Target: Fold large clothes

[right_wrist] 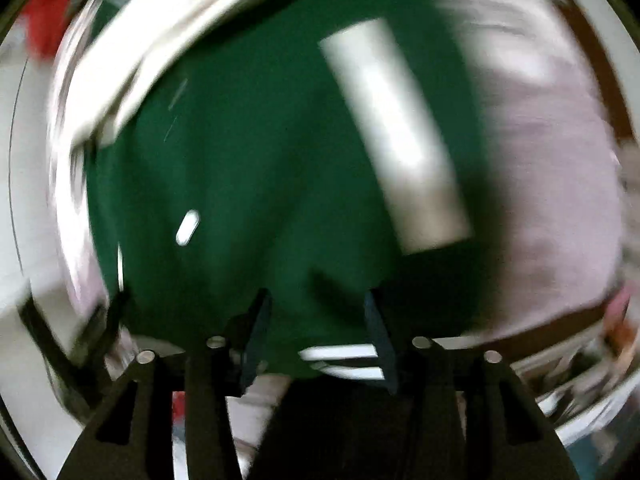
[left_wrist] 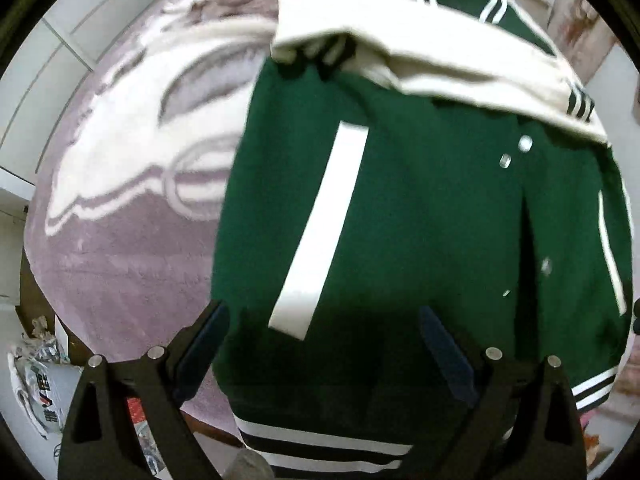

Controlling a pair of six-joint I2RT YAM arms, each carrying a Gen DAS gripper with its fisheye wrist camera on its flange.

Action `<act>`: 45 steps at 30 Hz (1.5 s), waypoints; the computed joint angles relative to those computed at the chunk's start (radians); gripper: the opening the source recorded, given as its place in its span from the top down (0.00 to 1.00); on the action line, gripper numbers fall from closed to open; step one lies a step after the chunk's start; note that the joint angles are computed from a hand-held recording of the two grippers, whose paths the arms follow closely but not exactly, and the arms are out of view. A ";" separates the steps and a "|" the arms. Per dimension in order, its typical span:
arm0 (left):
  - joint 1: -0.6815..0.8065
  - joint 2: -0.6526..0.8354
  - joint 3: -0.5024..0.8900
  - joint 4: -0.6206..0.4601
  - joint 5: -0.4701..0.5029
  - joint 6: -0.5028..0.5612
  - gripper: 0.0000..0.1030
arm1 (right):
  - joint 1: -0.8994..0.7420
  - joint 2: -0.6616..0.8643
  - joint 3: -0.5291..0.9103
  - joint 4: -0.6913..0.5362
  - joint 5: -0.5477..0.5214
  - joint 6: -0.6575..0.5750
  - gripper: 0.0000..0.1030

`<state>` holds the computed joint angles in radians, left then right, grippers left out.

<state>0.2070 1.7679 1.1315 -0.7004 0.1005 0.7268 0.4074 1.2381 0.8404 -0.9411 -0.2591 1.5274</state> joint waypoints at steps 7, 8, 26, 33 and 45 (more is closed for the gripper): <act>-0.073 -0.062 -0.099 0.084 -0.041 -0.111 0.05 | -0.221 -0.192 -0.377 0.187 -0.218 -0.103 0.48; -0.089 -0.068 -0.122 0.101 -0.058 -0.134 0.05 | -0.182 -0.158 -0.408 0.224 -0.222 -0.105 0.57; -0.641 -0.253 -0.321 0.154 -0.538 -0.637 0.05 | -0.847 0.663 0.428 -0.042 -0.039 -1.342 0.79; -0.710 -0.021 -0.384 0.359 -0.582 -0.659 0.05 | -0.952 0.663 0.351 0.064 -0.042 -1.330 0.94; -0.598 0.069 -0.358 0.534 -0.415 -0.588 0.00 | -0.899 0.478 0.445 -0.289 0.025 -1.362 0.48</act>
